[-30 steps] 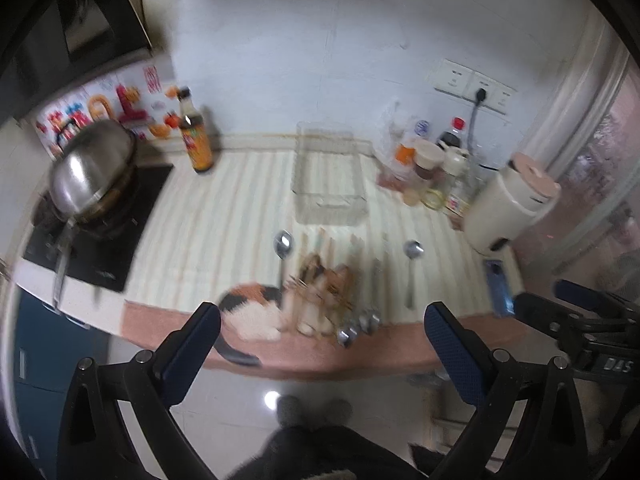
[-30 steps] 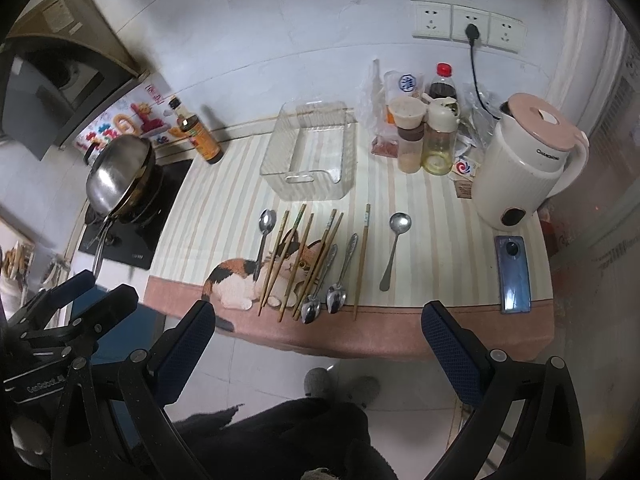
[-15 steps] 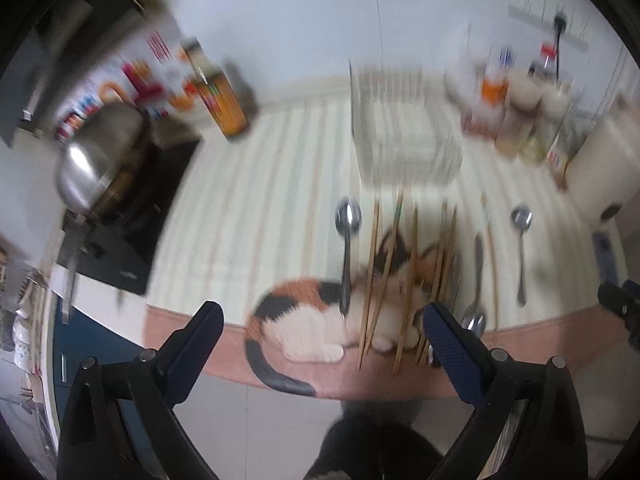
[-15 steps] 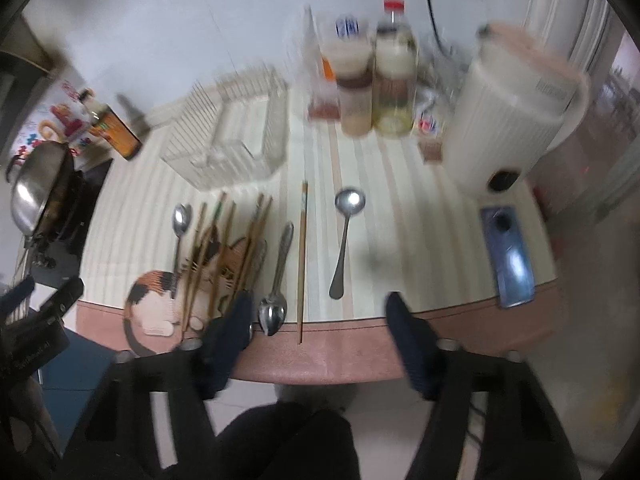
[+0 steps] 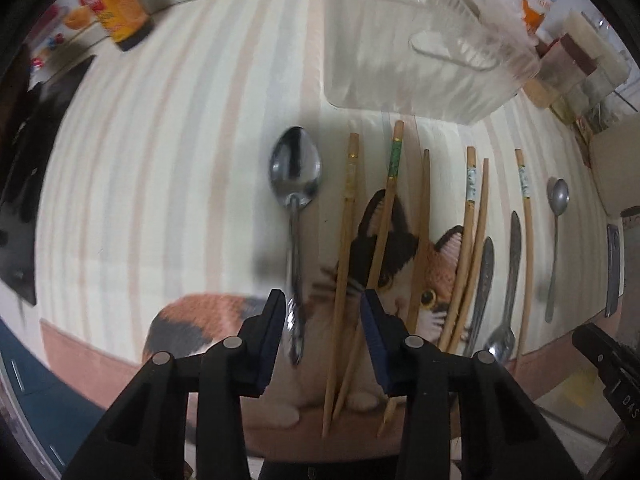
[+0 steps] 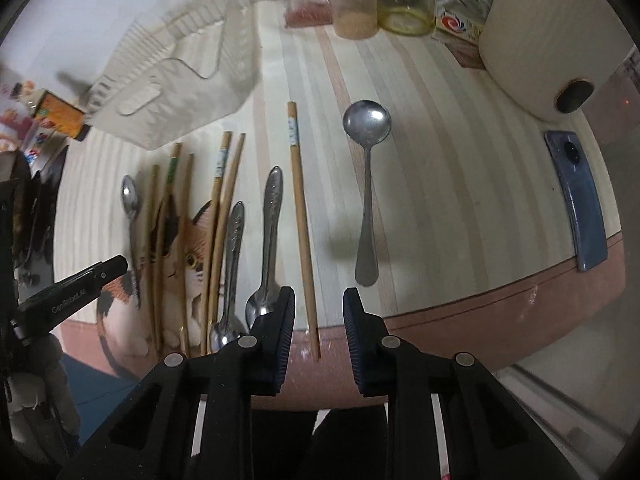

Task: Organize utensils
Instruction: 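Lower the left tool onto a wooden chopstick and close it while the right tool grasps another chopstick, then lift the held chopsticks with both tools and carry them over the clear basket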

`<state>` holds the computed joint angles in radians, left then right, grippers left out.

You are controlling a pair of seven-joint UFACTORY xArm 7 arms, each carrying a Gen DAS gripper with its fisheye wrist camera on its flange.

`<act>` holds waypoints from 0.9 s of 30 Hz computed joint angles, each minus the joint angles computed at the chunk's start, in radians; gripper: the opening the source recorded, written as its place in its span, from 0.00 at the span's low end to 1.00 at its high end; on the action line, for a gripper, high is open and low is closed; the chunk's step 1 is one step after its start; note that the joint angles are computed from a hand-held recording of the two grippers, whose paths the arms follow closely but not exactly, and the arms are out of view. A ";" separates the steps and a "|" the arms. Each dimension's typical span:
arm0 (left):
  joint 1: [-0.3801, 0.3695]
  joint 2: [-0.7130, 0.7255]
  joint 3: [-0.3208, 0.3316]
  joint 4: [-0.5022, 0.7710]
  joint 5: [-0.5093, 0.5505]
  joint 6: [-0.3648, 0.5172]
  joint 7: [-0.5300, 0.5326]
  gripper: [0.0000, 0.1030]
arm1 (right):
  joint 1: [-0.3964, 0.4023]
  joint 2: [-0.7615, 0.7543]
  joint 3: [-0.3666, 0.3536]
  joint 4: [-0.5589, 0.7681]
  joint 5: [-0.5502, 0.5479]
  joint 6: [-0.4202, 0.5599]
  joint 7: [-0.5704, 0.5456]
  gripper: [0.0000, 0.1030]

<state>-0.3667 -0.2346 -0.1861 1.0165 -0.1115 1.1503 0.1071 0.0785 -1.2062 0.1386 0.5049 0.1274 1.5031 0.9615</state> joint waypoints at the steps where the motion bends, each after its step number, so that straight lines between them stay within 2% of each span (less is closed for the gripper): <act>1: -0.003 0.018 -0.003 0.004 0.002 -0.003 0.006 0.34 | -0.003 0.011 -0.002 -0.003 0.002 -0.006 0.001 0.25; 3: -0.008 0.043 -0.007 0.008 0.007 -0.006 0.014 0.33 | -0.007 0.027 -0.006 -0.014 0.006 -0.028 0.006 0.25; 6: -0.014 0.061 -0.011 0.002 0.018 -0.021 0.024 0.09 | -0.011 0.065 -0.011 -0.028 0.009 -0.072 0.009 0.25; 7: -0.015 0.064 -0.008 0.000 0.010 -0.026 0.033 0.04 | -0.011 0.077 -0.012 -0.033 0.011 -0.090 0.009 0.25; 11: -0.013 0.026 -0.009 -0.045 0.031 -0.049 0.021 0.04 | -0.014 0.170 -0.008 -0.028 -0.014 -0.156 -0.001 0.25; 14: -0.004 -0.014 0.000 -0.072 0.044 -0.026 0.018 0.04 | -0.013 0.241 0.002 -0.031 -0.041 -0.184 -0.001 0.25; 15: 0.000 -0.032 0.002 -0.087 0.048 -0.022 0.016 0.04 | -0.009 0.260 0.002 -0.032 -0.044 -0.187 -0.001 0.23; 16: 0.003 -0.050 0.004 -0.104 0.050 -0.019 0.017 0.04 | -0.001 0.284 -0.002 -0.027 -0.042 -0.178 -0.005 0.14; 18: 0.008 -0.085 0.013 -0.138 0.047 -0.016 0.032 0.04 | 0.008 0.306 0.023 -0.015 -0.067 -0.166 0.006 0.07; 22: 0.018 -0.168 0.042 -0.206 0.037 -0.005 0.114 0.04 | 0.044 0.286 0.023 -0.015 -0.048 -0.108 0.026 0.07; 27: 0.028 -0.153 0.042 -0.203 0.024 -0.001 0.153 0.05 | 0.087 0.252 0.025 -0.020 0.005 -0.036 0.043 0.07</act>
